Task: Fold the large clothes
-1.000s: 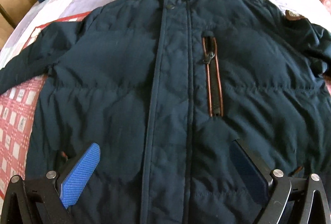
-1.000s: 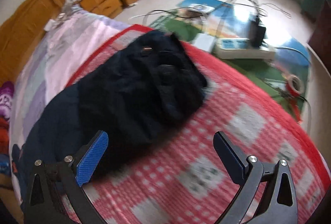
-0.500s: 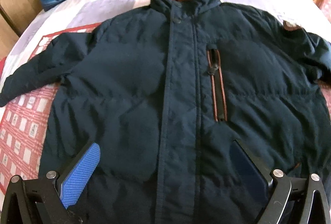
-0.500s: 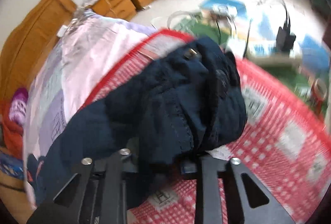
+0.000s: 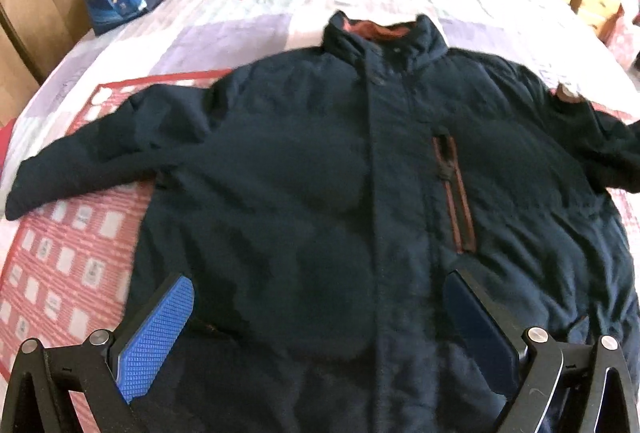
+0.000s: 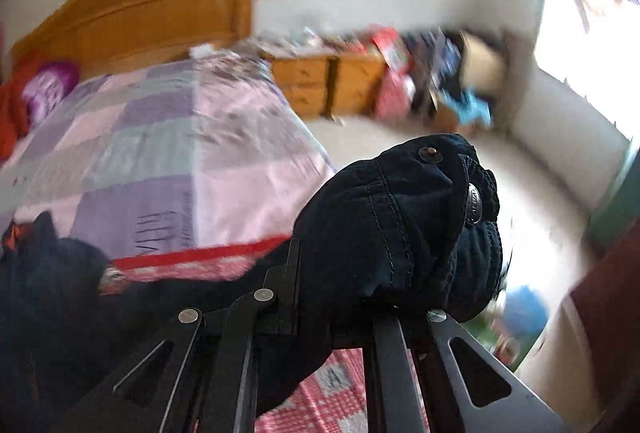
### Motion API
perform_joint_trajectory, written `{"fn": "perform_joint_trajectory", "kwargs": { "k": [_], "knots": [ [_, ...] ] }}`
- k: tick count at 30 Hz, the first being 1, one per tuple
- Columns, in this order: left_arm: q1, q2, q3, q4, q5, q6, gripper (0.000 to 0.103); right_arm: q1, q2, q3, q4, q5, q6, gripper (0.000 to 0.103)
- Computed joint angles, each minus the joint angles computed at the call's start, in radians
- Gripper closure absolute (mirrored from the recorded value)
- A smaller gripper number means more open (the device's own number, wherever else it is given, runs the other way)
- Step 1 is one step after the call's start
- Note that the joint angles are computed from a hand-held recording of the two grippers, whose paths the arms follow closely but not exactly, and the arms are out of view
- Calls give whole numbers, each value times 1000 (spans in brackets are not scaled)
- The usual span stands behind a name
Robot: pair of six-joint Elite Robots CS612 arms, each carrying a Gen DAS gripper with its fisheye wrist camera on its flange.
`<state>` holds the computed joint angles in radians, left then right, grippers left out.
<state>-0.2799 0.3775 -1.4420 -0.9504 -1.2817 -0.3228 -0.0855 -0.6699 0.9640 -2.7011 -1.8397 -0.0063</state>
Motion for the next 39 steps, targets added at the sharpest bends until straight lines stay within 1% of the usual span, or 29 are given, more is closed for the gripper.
{"fn": "perform_joint_trajectory", "kwargs": {
  "k": [3, 5, 6, 9, 11, 13, 15, 17, 20, 21, 23, 24, 25, 26, 27, 29, 30, 31, 33, 34, 35, 36, 37, 39],
  "knots": [
    [25, -1, -17, 1, -10, 19, 0, 58, 22, -73, -14, 13, -92, 94],
    [45, 0, -34, 2, -9, 30, 0, 92, 45, -128, -9, 35, -132, 94],
    [51, 0, -40, 3, -9, 35, 0, 120, 67, -173, -2, 48, -162, 94],
    [80, 2, -64, 10, -4, 49, 0, 180, 116, -264, 22, 87, -208, 94],
    [98, 5, -82, 19, -3, 54, 0, 224, 160, -335, 62, 118, -234, 94],
    [111, 11, -103, 30, 9, 59, 0, 266, 191, -373, 99, 152, -250, 94],
    [125, 18, -120, 39, 15, 66, 0, 303, 224, -411, 140, 166, -280, 94],
    [141, 27, -137, 52, 15, 69, 0, 338, 260, -444, 201, 170, -306, 94],
    [161, 44, -166, 73, 17, 62, 0, 368, 309, -492, 301, 154, -334, 94],
    [165, 48, -172, 79, 19, 56, 0, 375, 330, -518, 340, 149, -339, 93],
    [175, 59, -185, 88, 15, 45, 0, 386, 352, -538, 391, 142, -341, 93],
    [179, 66, -194, 94, 15, 39, 0, 388, 350, -517, 383, 142, -347, 93],
    [182, 69, -197, 94, 14, 38, 0, 392, 338, -477, 352, 139, -359, 93],
    [184, 74, -201, 99, 13, 39, 0, 396, 337, -462, 336, 138, -371, 93],
    [187, 77, -200, 99, 12, 40, 0, 397, 329, -434, 311, 138, -399, 93],
    [191, 82, -200, 107, 5, 34, 0, 398, 301, -352, 241, 133, -491, 93],
    [194, 83, -198, 105, 0, 31, 0, 396, 280, -307, 202, 136, -515, 93],
    [195, 84, -196, 103, -6, 28, 0, 394, 271, -283, 177, 144, -526, 93],
    [196, 84, -187, 92, -11, 32, 0, 386, 246, -235, 144, 171, -533, 92],
    [194, 84, -181, 85, -13, 36, 0, 385, 245, -234, 159, 185, -529, 89],
    [193, 82, -172, 79, -15, 37, 0, 386, 247, -246, 198, 189, -524, 84],
    [193, 80, -164, 72, -20, 37, 0, 385, 234, -236, 220, 194, -522, 80],
    [192, 77, -152, 63, -27, 37, 0, 384, 232, -238, 237, 202, -513, 79],
    [189, 67, -124, 39, -41, 38, 0, 378, 215, -222, 253, 240, -479, 74]
  ]
}}
